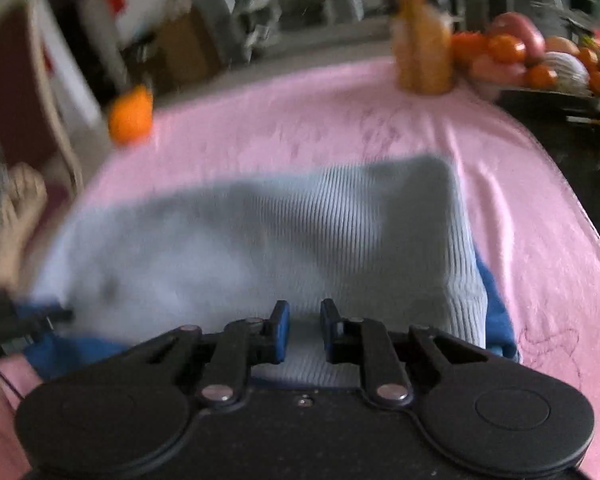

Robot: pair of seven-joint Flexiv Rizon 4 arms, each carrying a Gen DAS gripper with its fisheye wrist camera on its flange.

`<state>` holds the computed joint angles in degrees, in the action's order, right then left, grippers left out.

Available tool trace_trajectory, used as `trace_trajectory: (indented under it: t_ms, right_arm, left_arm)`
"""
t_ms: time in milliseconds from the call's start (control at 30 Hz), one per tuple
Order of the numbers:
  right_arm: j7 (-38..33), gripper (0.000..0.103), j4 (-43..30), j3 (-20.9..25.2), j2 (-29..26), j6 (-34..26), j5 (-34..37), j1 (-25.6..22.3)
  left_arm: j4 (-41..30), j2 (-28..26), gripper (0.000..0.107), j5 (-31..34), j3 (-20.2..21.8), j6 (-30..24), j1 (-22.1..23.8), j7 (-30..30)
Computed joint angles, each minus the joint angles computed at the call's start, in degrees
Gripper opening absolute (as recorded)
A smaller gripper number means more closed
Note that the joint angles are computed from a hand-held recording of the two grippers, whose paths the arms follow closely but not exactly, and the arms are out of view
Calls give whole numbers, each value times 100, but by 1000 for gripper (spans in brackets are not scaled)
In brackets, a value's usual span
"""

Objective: Fold clothes
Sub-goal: 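Grasp the folded edge of the grey and blue band with both grippers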

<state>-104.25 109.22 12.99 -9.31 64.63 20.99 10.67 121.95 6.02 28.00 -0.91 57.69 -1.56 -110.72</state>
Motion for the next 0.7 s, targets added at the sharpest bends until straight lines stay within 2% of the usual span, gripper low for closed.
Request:
trace_trajectory:
  t_ms: [33,67,133,200,267,333,367,400,467,633,700]
  right_arm:
    - [139,17,166,-74,35,-57,-453,99]
    - [59,17,408,-91,138,148,-766,143]
    - [459,17,1055,-365,413,412,-2150,342]
    - [723,17,1380,-404,561,529,-2699,248]
    - [950,17,1442,-508,636,529,-2720,220]
    - [669,16,1311,-370,711,564,-1909,55]
    - [403,19,1261,-322,803,638,-1373,13]
    - [-121,20,1127,-273,937,585,-497,-13]
    - [-1149,20,696,-406,1114,-113,1046,8]
    - [-2123,19,323,-500,1137,-913,2218,162]
    - [-1848,19,317,-365,902,-516,1905,295]
  left_arm:
    - [-9,67,17,171,-64,-166,-41,113]
    - [52,132,16,43,-60,-342,-103,377]
    - [183,320,16,328,-134,-426,-127,330]
    - [276,474,17,433,-180,-479,-124,265]
    - [471,681,24,139,-50,-265,-96,227]
    - [694,889,27,-291,106,26,-62,257]
    - [801,970,27,-545,166,182,-47,278]
    - [906,1047,27,-807,225,333,-38,303]
    - [1029,1104,27,-1178,191,507,-7,298]
    - [901,932,27,-1068,-199,457,282,60]
    - [841,863,27,-1060,-223,396,306,-15]
